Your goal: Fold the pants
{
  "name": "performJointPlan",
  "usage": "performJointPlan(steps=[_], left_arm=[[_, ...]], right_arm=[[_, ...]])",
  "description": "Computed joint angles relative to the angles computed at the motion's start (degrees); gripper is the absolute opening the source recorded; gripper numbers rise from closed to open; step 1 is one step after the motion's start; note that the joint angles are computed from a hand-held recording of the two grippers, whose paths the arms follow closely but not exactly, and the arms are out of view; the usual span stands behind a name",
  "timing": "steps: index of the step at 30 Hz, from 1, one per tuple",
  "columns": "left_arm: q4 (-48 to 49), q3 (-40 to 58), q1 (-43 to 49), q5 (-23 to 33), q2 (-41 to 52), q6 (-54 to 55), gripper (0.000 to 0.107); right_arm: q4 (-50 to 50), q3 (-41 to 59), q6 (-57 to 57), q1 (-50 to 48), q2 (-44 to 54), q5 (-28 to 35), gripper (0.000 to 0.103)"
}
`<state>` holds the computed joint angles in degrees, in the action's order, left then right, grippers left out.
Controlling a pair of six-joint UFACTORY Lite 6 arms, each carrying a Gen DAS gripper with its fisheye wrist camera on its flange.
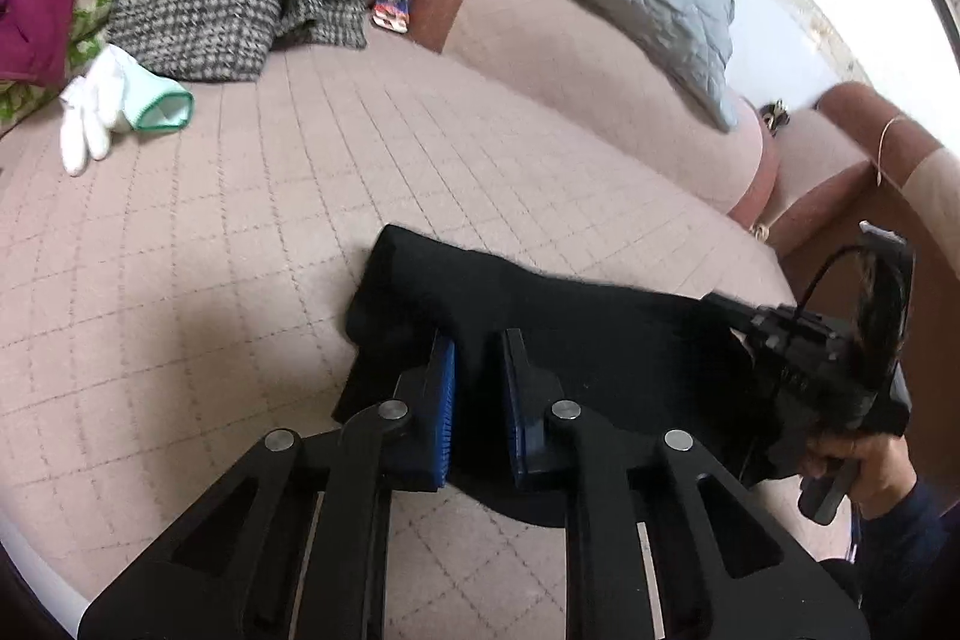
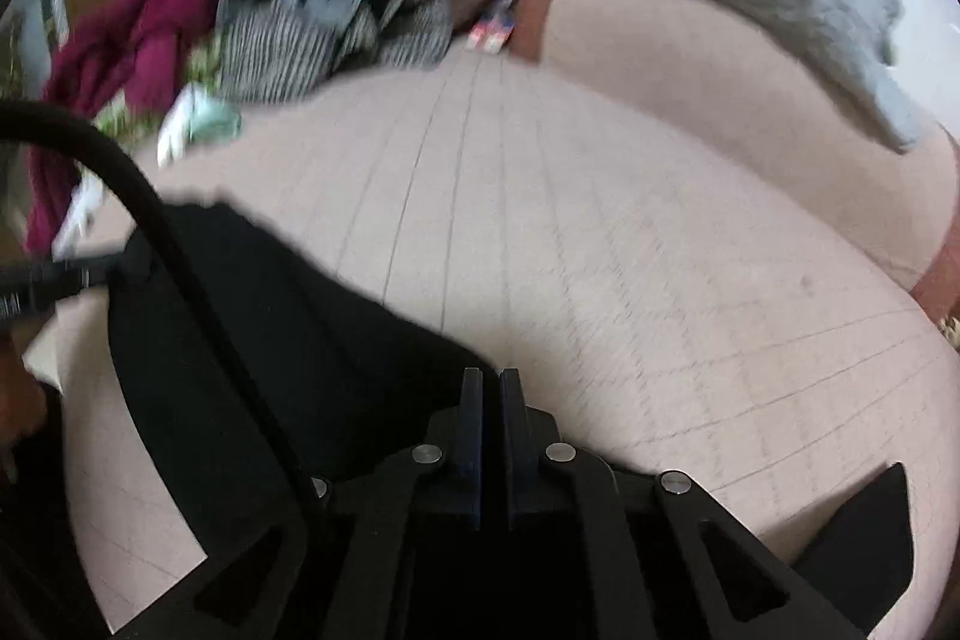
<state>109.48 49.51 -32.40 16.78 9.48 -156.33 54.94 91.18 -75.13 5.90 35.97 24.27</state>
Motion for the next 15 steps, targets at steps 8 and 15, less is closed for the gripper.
performJointPlan(steps=[8, 15], left_arm=[[-10.78, 2.29, 1.65, -1.04, 6.35, 10.86, 0.015], [-25.94, -2.49, 2.28, 0.23, -1.24, 23.0, 0.033]], right_arm=[[-6.33, 12.38, 15.2, -1.31, 9.44, 1.71, 0.0], [6.48, -6.26, -1.67, -10.37, -4.32, -0.45, 0.051]])
